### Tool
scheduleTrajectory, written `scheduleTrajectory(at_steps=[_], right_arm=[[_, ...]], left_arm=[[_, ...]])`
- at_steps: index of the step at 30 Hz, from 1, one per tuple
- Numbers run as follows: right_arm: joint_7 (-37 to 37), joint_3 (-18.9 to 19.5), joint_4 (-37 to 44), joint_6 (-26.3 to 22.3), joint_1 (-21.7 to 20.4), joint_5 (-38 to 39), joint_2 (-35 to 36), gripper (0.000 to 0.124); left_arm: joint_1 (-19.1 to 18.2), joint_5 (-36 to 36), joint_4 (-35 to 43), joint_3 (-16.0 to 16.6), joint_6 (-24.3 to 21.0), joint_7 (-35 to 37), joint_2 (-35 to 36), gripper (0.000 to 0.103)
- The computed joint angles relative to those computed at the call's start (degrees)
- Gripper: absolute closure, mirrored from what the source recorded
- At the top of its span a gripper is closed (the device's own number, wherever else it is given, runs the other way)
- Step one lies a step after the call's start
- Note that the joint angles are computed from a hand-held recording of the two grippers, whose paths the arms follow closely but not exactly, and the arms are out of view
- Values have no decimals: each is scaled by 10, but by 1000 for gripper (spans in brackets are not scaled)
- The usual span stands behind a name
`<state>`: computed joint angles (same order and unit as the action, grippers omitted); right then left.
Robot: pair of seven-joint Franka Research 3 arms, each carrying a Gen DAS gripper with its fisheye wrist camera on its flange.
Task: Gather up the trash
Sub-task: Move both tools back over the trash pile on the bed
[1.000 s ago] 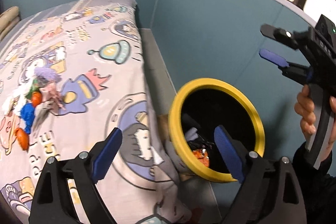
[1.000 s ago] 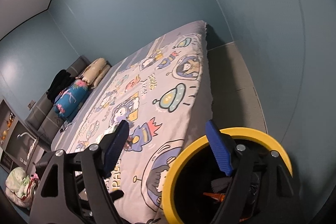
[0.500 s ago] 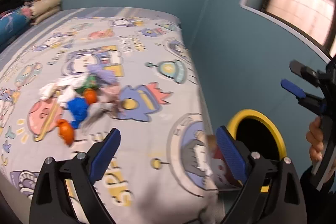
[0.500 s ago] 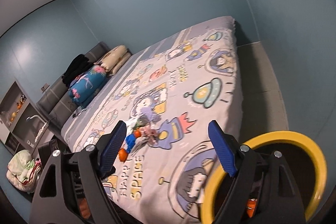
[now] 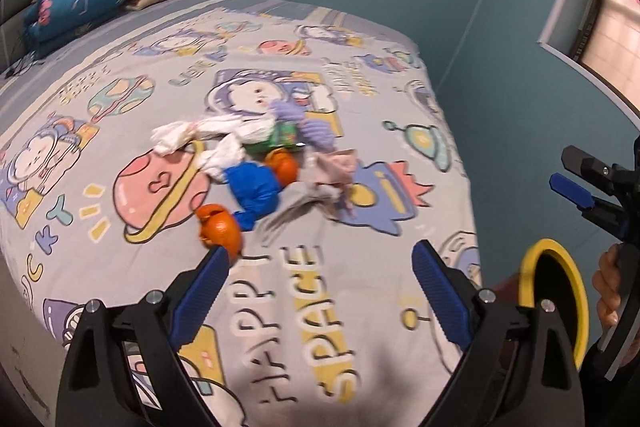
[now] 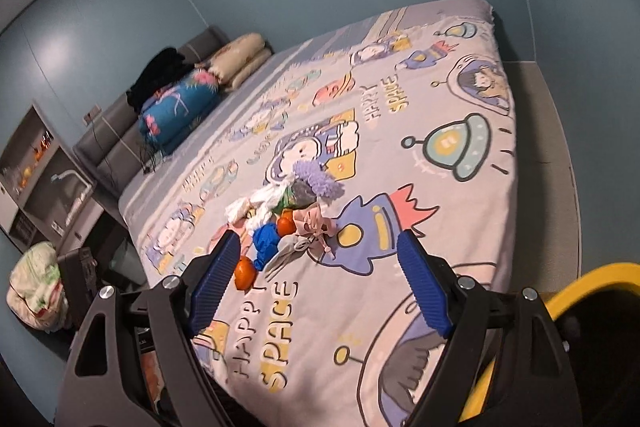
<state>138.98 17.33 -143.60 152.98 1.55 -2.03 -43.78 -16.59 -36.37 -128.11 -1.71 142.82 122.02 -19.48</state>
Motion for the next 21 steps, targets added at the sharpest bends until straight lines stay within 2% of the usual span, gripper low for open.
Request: scheduleTrajectory(at_steps=[4,10,17,21], right_arm=[[-7,10,31,15,-10,-18,73,47],[2,12,80,33,-9,-63,179,47],[26,-5,131,35,13,-135,274,47],[27,-37,151,29,43,-142,308,48]], left_arm=[[11,-2,3,3,22,-2,28,14],[41,-10,30,-2,14,-21,79,14],[73,7,47,-25,24,-33,120,14],[83,9,61,-34,23,-37,139,14]])
